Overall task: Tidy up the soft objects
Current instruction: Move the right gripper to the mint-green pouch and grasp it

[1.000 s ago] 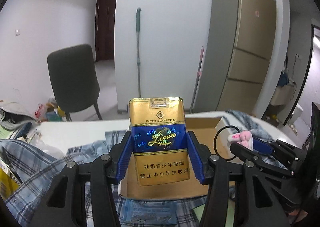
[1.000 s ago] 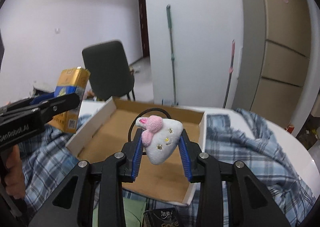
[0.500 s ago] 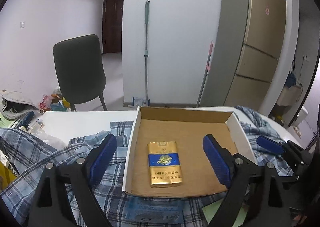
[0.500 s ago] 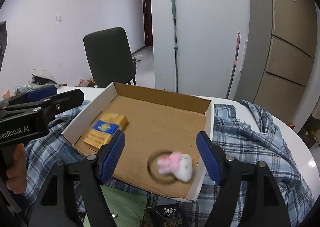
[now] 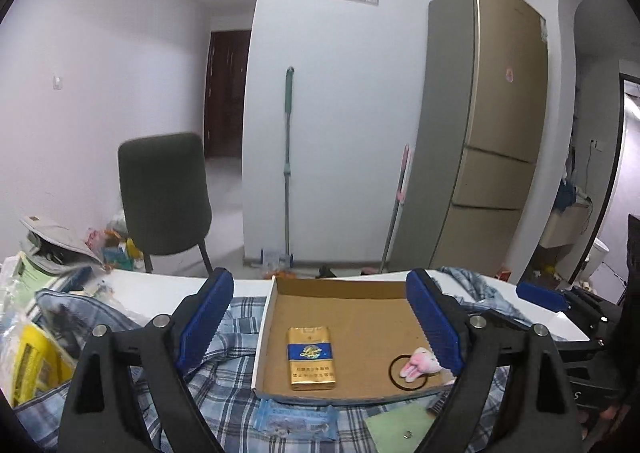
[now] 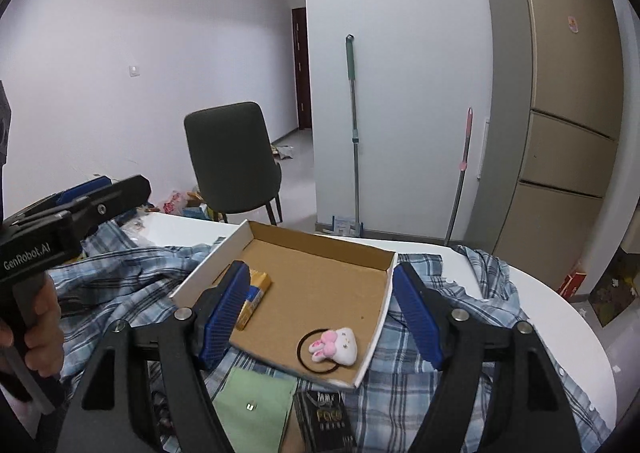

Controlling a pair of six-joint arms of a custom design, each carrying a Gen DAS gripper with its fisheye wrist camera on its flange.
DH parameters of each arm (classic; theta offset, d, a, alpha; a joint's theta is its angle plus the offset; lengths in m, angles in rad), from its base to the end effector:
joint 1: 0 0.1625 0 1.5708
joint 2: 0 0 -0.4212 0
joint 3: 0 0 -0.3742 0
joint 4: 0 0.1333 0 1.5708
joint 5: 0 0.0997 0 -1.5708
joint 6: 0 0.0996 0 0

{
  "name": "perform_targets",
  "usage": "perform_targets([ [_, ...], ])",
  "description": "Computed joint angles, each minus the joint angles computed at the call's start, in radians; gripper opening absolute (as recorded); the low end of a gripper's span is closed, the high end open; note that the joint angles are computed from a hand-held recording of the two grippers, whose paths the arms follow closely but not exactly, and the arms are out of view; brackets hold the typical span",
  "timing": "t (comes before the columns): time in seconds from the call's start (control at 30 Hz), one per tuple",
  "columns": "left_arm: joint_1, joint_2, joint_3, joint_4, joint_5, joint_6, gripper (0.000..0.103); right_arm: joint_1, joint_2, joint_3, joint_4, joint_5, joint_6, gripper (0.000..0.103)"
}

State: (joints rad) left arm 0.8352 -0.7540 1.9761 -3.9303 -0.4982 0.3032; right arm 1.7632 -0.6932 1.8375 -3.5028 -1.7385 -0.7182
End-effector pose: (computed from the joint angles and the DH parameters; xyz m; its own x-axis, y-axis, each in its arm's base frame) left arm -0.1852 -0.5337 0.1697 -0.7646 -0.1651 -0.6230 0.5345 0.3779 -0.7560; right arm 0.2328 -0.5850 0.0923 -0.6570 -0.5102 0.5550 -0.7533 0.4738 -0.4562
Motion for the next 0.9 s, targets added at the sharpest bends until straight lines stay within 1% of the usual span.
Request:
perform_targets([
  [0.1,-0.042,0.002,0.031,-0.048,0.048,0.005,0.09,-0.007,-0.036,0.053,-0.025,0.02,-0.004,0.073],
  [0.13,-0.058,0.004,0.051,-0.08,0.055,0.007,0.09,-0.012,-0.045,0.07,-0.038,0.025,-0.016,0.073],
  [0.2,-0.076,0.005,0.081,-0.104,0.061,-0.002,0.09,-0.022,-0.058,0.104,-0.065,0.039,-0.04,0.073],
  [0.3,-0.102,0.009,0.127,-0.125,0.072,-0.029,0.09,-0.041,-0.069,0.135,-0.066,0.044,-0.036,0.073],
  [0.4,-0.123,0.029,0.17,-0.176,0.091,-0.029,0.09,-0.058,-0.065,0.158,-0.086,0.047,-0.045,0.073],
  [0.5,-0.132,0.033,0.214,-0.132,0.116,-0.089,0.091,-0.071,-0.056,0.174,-0.093,0.044,-0.052,0.073],
  [0.6,-0.133,0.035,0.248,-0.115,0.121,-0.136,0.092,-0.08,-0.048,0.175,-0.08,0.039,-0.055,0.073],
  [0.7,-0.131,0.045,0.263,-0.106,0.135,-0.154,0.095,-0.08,-0.038,0.174,-0.072,0.021,-0.057,0.073],
  [0.77,-0.133,0.045,0.277,-0.098,0.145,-0.18,0.103,-0.077,-0.04,0.177,-0.068,0.013,-0.052,0.073],
  [0.9,-0.145,0.033,0.313,-0.126,0.142,-0.203,0.103,-0.06,-0.053,0.188,-0.04,-0.007,-0.04,0.073],
])
